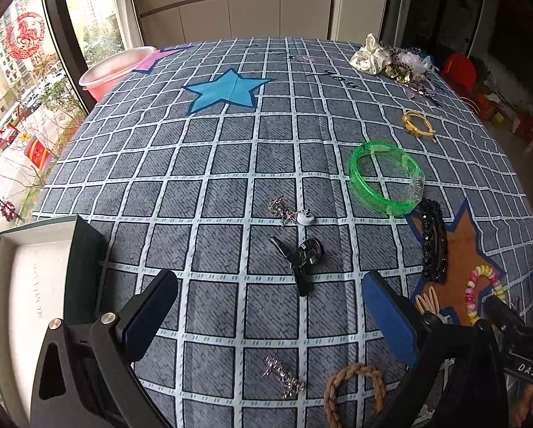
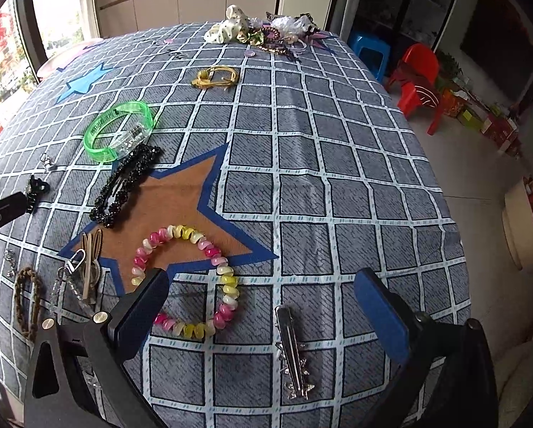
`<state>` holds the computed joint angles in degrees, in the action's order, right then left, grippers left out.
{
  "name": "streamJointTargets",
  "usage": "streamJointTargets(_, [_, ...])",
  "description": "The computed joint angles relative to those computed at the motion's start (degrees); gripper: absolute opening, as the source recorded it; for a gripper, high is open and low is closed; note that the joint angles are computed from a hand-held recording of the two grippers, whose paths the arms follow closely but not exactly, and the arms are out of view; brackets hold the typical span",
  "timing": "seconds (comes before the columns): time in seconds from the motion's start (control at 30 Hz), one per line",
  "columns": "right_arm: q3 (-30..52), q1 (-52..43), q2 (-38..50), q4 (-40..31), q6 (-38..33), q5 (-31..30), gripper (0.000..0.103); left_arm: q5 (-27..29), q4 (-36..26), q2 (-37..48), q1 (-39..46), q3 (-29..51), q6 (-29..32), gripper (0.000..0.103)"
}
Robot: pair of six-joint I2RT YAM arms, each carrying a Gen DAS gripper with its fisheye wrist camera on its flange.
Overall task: Organize jewelry
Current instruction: 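Grasp the pink-yellow beaded bracelet with the right tool while the left tool grasps the black claw clip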
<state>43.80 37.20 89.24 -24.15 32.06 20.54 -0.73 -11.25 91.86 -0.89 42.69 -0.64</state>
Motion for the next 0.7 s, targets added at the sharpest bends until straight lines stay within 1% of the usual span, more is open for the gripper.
streamJointTargets(0.1, [0.3,-0.8,1.8,1.1,-1.6,-1.2,0.103,-0.1,-0.6,3.2,-0.4,2.0,-0.5,0.102])
streamJointTargets(0.2, [-0.2,-1.3,1.6,2.4,-2.2,-2.6,0.103,0.5,-1.1,5.3,-0.7,3.3,-1.1,0.101])
streamJointTargets(0.23, [-0.5,-1.5,1.4,2.8,-2.2,-3.5,0.103,0.6,-1.3,5.8,-0.8,3.6,-1.1,0.094])
streamJointTargets(0.27, [-0.9,-1.9,1.2,3.3,-2.4,-5.1,0.102,0.5,-0.8,5.8,-0.9,3.4,-1.1,0.093])
streamJointTargets(0.3, [-1.3,-2.4,1.0,3.9,-2.6,-6.9,0.102,0.5,-0.6,5.9,-1.0,3.4,-0.9,0.091])
streamJointTargets(0.37, [-1.0,-2.0,1.3,3.9,-2.7,-6.7,0.102,0.9,0.3,5.3,-1.1,2.9,-0.3,0.082])
streamJointTargets(0.43, [-0.9,-1.5,1.3,3.7,-2.6,-6.8,0.100,1.4,0.6,4.7,-1.1,2.6,0.4,0.060])
streamJointTargets(0.47, [-0.7,-1.3,1.5,3.7,-2.5,-6.8,0.098,1.6,0.7,4.5,-1.0,2.6,0.7,0.054])
streamJointTargets(0.5, [-0.5,-1.0,1.4,3.4,-2.2,-6.9,0.095,1.9,0.8,4.5,-1.0,2.7,1.0,0.039])
streamJointTargets(0.53, [-0.4,-0.7,1.2,3.3,-2.2,-7.0,0.093,2.2,0.7,4.6,-0.9,2.9,1.2,0.030])
streamJointTargets(0.57, [-0.3,-0.4,1.1,3.3,-2.5,-6.9,0.085,2.8,0.5,4.5,-0.7,3.0,1.4,0.030])
streamJointTargets(0.6, [-0.2,0.1,0.8,3.2,-2.8,-6.9,0.073,3.5,0.3,4.7,-0.2,3.3,1.8,0.030])
streamJointTargets(0.63, [-0.1,0.5,0.5,3.3,-3.3,-7.0,0.065,4.0,0.0,4.6,0.1,3.3,1.8,0.030])
streamJointTargets(0.67, [0.0,1.0,0.3,3.2,-3.6,-7.0,0.047,4.5,-0.3,4.4,0.4,3.3,1.7,0.030])
streamJointTargets(0.7, [0.1,1.4,0.1,3.2,-3.8,-7.1,0.026,5.1,-0.3,3.9,0.8,3.0,1.7,0.030])
